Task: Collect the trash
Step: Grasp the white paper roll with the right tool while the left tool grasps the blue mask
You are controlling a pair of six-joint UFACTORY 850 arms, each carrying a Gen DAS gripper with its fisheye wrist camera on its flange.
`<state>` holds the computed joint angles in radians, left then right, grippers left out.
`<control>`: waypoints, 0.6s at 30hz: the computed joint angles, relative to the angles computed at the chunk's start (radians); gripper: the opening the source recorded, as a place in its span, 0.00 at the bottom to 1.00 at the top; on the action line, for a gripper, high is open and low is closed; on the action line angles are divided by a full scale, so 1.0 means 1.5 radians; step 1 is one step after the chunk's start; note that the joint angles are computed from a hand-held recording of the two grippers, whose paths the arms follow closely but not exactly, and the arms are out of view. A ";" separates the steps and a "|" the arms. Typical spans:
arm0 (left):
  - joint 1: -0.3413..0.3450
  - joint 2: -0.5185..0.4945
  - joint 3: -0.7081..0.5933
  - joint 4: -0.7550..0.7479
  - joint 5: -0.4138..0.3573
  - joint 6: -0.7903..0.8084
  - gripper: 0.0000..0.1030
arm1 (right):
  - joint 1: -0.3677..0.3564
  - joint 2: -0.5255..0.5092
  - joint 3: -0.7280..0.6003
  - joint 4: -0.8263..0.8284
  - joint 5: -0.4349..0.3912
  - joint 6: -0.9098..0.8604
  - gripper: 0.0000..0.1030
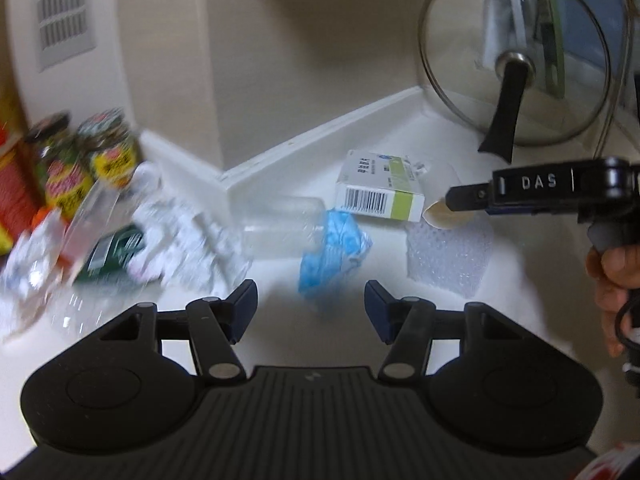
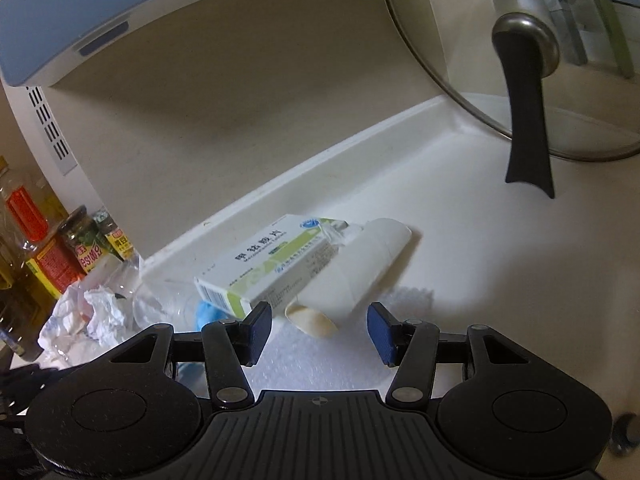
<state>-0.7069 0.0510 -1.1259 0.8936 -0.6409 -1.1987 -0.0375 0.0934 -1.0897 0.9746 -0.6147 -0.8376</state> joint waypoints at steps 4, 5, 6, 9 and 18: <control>0.009 -0.041 -0.029 -0.018 0.008 0.063 0.50 | 0.000 -0.014 -0.009 0.004 0.000 0.004 0.52; 0.010 -0.051 -0.035 -0.027 0.006 0.085 0.48 | -0.001 -0.016 -0.010 0.003 0.004 0.009 0.52; 0.012 -0.060 -0.042 -0.041 0.006 0.108 0.42 | -0.002 -0.017 -0.011 0.005 0.005 0.014 0.52; 0.015 -0.078 -0.053 -0.051 -0.011 0.130 0.22 | -0.007 -0.024 -0.014 0.021 0.006 0.018 0.52; -0.001 0.000 0.000 -0.041 -0.019 0.017 0.16 | -0.012 -0.067 -0.046 0.026 -0.030 0.108 0.52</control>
<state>-0.7079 0.0508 -1.1258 0.8324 -0.6689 -1.1727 -0.0558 -0.0066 -1.1590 1.0142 -0.6596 -0.6753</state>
